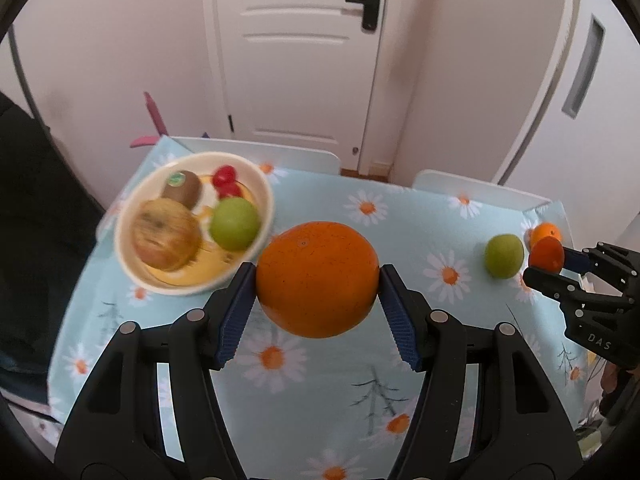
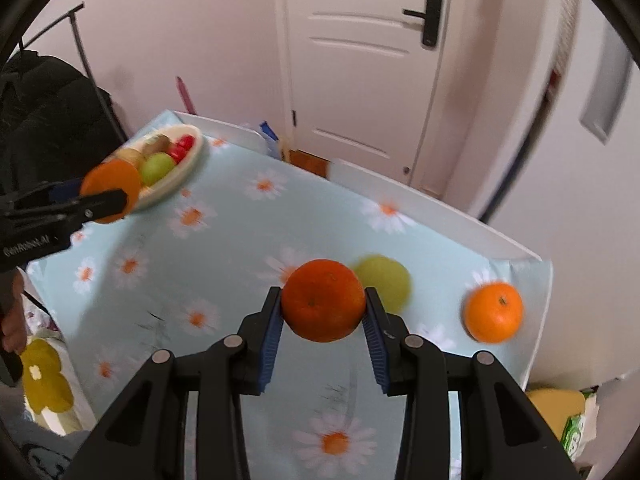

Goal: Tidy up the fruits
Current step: 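Carry the orange and mandarin over the bowl with both tools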

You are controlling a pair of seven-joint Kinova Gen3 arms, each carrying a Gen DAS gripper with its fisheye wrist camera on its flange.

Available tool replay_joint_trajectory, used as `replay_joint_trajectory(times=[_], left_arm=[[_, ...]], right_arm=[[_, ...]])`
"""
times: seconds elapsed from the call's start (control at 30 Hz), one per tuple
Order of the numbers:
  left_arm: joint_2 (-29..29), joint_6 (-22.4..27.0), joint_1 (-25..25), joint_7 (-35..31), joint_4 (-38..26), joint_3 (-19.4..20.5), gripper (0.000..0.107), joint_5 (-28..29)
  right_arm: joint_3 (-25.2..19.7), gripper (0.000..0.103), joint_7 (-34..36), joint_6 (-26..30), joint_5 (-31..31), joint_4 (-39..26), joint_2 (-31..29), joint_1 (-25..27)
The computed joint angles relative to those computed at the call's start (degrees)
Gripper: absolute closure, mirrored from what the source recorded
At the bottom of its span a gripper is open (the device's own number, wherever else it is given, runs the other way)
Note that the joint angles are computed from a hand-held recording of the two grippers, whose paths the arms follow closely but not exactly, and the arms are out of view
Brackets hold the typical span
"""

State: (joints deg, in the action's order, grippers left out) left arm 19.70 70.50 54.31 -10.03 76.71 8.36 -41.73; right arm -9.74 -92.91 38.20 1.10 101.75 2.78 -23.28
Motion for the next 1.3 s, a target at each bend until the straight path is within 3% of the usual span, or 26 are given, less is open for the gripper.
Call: replay_joint_trajectory(times=[0.2,0.63,1.03,1.3], left_arm=[[-5.9,-1.8,-4.2,-3.7,4.9,0.8,0.041,0.2],[-15.9,-12.7,-21.7,-18.7,16.7,2.7,0.041,5.2],[-15.5,-24.5,-32.9,-32.5,22.4,0.3,0.041,12.5],[-12.9,-27.4,-34.4,-38.1,22.4,-1.1,0.041,15.0]], right_arm=[[-1.8,0.067,-6.3,2.8,2.6,-6.7,2.1,-4.2],[-0.2,0.067,-21.8,7.4,12.9,-23.4,14.5,-18.0],[3.3,0.067,-24.9,12.4,14.3,-36.8,24.7,-24.4],[5.0,0.067,-26.0,14.6,13.9,-41.1,28.3,-25.3]])
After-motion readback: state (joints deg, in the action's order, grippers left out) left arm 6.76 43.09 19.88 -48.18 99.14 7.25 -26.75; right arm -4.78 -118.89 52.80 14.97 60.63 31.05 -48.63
